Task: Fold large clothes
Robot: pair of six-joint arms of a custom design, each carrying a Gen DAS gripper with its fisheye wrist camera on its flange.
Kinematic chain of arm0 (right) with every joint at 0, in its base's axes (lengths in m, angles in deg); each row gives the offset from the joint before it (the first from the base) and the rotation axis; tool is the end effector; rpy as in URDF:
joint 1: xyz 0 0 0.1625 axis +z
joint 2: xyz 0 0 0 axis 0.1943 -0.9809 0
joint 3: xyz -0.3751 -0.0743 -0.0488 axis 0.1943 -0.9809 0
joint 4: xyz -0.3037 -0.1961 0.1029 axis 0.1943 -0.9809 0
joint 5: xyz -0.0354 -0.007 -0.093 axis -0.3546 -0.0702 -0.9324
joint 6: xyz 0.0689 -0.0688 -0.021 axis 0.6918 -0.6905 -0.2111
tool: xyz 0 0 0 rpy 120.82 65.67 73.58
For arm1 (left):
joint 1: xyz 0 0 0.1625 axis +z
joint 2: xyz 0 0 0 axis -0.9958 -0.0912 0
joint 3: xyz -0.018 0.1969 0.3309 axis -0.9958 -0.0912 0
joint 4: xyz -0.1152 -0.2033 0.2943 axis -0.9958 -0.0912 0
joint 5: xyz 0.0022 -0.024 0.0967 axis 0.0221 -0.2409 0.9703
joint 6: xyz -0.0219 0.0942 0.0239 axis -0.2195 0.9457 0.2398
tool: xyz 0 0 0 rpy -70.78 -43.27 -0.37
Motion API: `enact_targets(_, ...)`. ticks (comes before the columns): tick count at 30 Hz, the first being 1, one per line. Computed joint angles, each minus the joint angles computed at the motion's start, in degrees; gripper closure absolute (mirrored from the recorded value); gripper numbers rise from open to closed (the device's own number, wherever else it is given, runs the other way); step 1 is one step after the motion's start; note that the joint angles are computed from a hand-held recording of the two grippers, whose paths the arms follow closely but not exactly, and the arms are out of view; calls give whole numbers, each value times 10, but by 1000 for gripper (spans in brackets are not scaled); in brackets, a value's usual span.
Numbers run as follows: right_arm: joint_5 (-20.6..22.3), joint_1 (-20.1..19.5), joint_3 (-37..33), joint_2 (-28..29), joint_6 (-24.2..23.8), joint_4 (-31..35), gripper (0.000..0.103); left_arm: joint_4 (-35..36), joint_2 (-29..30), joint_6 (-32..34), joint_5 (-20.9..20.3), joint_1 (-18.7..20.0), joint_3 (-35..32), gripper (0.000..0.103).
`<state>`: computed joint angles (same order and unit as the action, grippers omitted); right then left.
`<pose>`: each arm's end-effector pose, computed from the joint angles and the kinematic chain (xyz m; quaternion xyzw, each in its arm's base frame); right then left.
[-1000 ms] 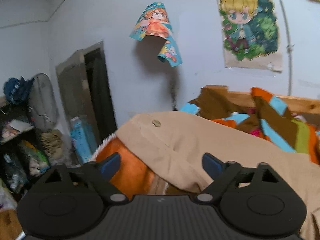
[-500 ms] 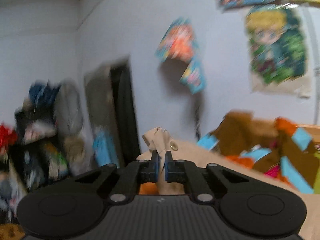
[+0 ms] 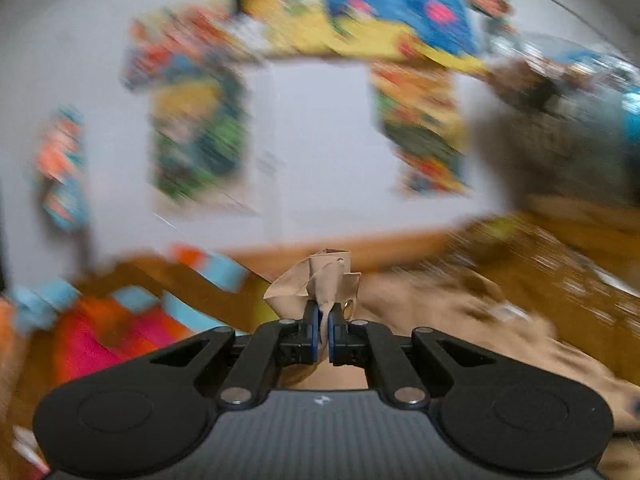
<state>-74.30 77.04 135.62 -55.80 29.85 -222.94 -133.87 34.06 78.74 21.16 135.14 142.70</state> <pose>0.0829 -0.5358 0.2095 0.0308 -0.7913 0.5547 0.2554 -0.2954 -0.6409 0.0880 0.4098 0.7374 -0.4995 0.1970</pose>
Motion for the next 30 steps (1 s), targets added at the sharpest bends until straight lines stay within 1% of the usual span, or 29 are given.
enact_targets(1, 9, -5, -1, -15, 20, 23, 1, 18, -5, 0, -22, 2, 21, 99)
enact_targets(3, 39, -22, -4, -53, 80, 94, 1, 23, -2, 42, -54, 7, 49, 99)
enact_targets(4, 62, -34, -5, -74, 118, 136, 1, 26, -1, 57, -62, 9, 59, 99)
enact_targets(5, 87, -46, -8, -92, 156, 175, 1, 34, 1, 66, -67, 11, 67, 99)
enact_targets(8, 155, -78, -20, -120, 235, 272, 1, 75, 0, 67, -73, 14, 87, 99)
enact_targets(10, 211, -100, -37, -126, 296, 335, 1, 80, 0, 97, -81, 17, 96, 99)
enact_targets(11, 224, -106, -48, -124, 324, 359, 1, 77, -1, 103, -81, 14, 104, 99)
enact_targets(12, 226, -108, -66, -118, 352, 385, 1, 85, -3, 108, -84, 14, 105, 99)
enact_targets(13, 221, -106, -86, -111, 370, 414, 1, 89, -4, 108, -87, 14, 106, 99)
enact_targets(14, 216, -104, -106, -104, 375, 440, 1, 99, -7, 109, -92, 16, 107, 99)
enact_targets(16, 189, -91, -157, -83, 373, 501, 1, 115, -7, 113, -105, 20, 109, 99)
enact_targets(21, 179, -76, -261, -41, 393, 614, 1, 150, -19, 129, -138, 23, 121, 99)
enact_targets(22, 158, -68, -288, -33, 391, 649, 1, 156, -21, 134, -146, 24, 122, 99)
enact_targets(23, 126, -59, -312, -23, 384, 680, 3, 159, -23, 139, -152, 24, 125, 99)
enact_targets(25, 82, -47, -342, -10, 372, 722, 8, 163, -26, 151, -159, 23, 132, 99)
enact_targets(26, 66, -42, -354, -6, 369, 743, 15, 167, -26, 155, -160, 23, 132, 98)
enact_targets(27, 51, -39, -360, -4, 367, 760, 25, 172, -27, 158, -160, 23, 133, 97)
enact_targets(28, 29, -33, -367, -1, 365, 777, 30, 179, -27, 157, -160, 24, 130, 96)
enact_targets(29, 4, -28, -370, 0, 365, 790, 38, 186, -28, 154, -159, 24, 128, 93)
enact_targets(30, -13, -25, -367, -1, 365, 794, 47, 195, -31, 150, -160, 25, 126, 91)
